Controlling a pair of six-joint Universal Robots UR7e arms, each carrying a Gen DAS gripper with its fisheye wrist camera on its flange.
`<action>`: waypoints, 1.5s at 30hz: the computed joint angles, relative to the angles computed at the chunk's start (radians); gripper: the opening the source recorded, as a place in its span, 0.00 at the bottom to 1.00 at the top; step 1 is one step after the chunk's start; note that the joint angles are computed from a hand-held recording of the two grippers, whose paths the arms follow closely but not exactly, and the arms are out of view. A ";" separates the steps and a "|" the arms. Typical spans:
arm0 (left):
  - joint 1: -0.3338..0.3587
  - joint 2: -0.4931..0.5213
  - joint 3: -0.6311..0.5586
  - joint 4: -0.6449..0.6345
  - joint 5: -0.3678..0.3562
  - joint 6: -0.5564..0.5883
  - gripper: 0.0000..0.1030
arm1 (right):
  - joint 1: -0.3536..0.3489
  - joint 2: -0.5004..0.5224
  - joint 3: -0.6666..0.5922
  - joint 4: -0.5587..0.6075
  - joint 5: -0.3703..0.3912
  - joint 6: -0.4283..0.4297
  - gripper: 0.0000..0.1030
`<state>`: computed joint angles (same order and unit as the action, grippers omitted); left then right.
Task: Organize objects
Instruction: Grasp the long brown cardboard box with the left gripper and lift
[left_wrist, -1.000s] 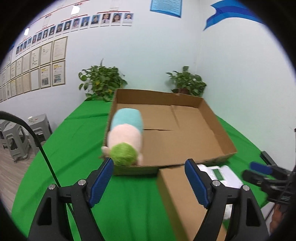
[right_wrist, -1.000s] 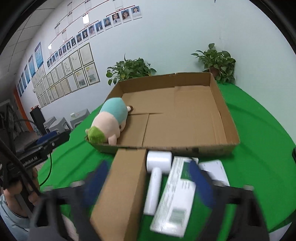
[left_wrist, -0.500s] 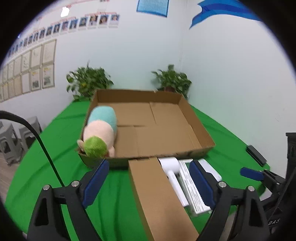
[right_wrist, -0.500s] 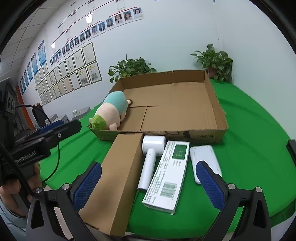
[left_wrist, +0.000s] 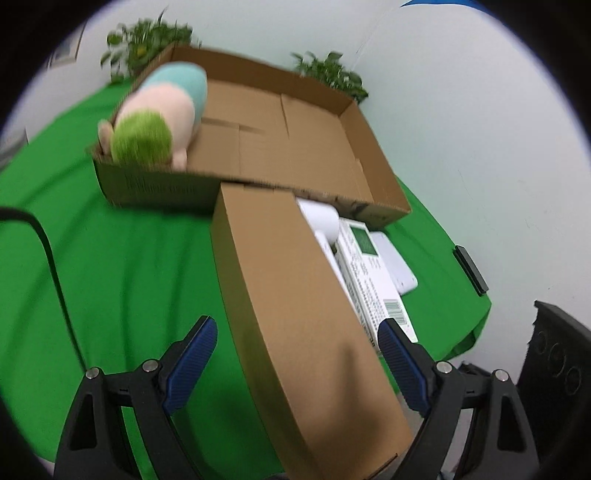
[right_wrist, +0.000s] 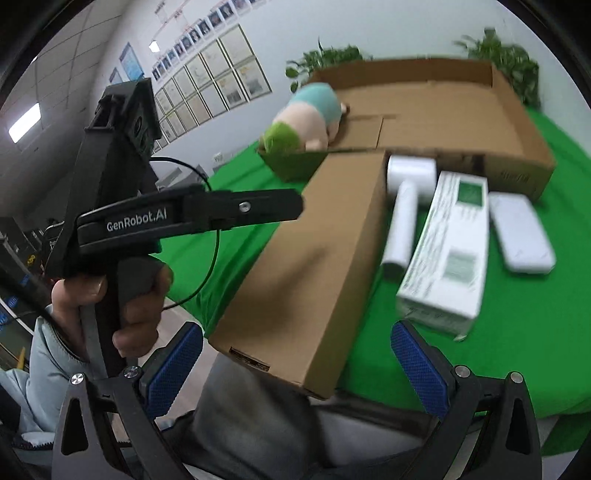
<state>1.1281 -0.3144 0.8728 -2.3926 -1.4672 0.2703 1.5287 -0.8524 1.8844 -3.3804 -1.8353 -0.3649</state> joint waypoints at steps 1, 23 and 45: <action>0.003 0.008 -0.016 0.020 -0.007 -0.005 0.86 | -0.002 0.012 -0.011 0.003 0.000 0.004 1.00; 0.025 0.026 -0.083 0.270 -0.089 -0.043 0.80 | 0.042 0.109 -0.128 0.088 -0.128 -0.023 1.00; 0.014 -0.036 0.027 0.152 -0.081 -0.005 0.77 | 0.062 0.108 -0.087 -0.001 -0.133 -0.037 0.98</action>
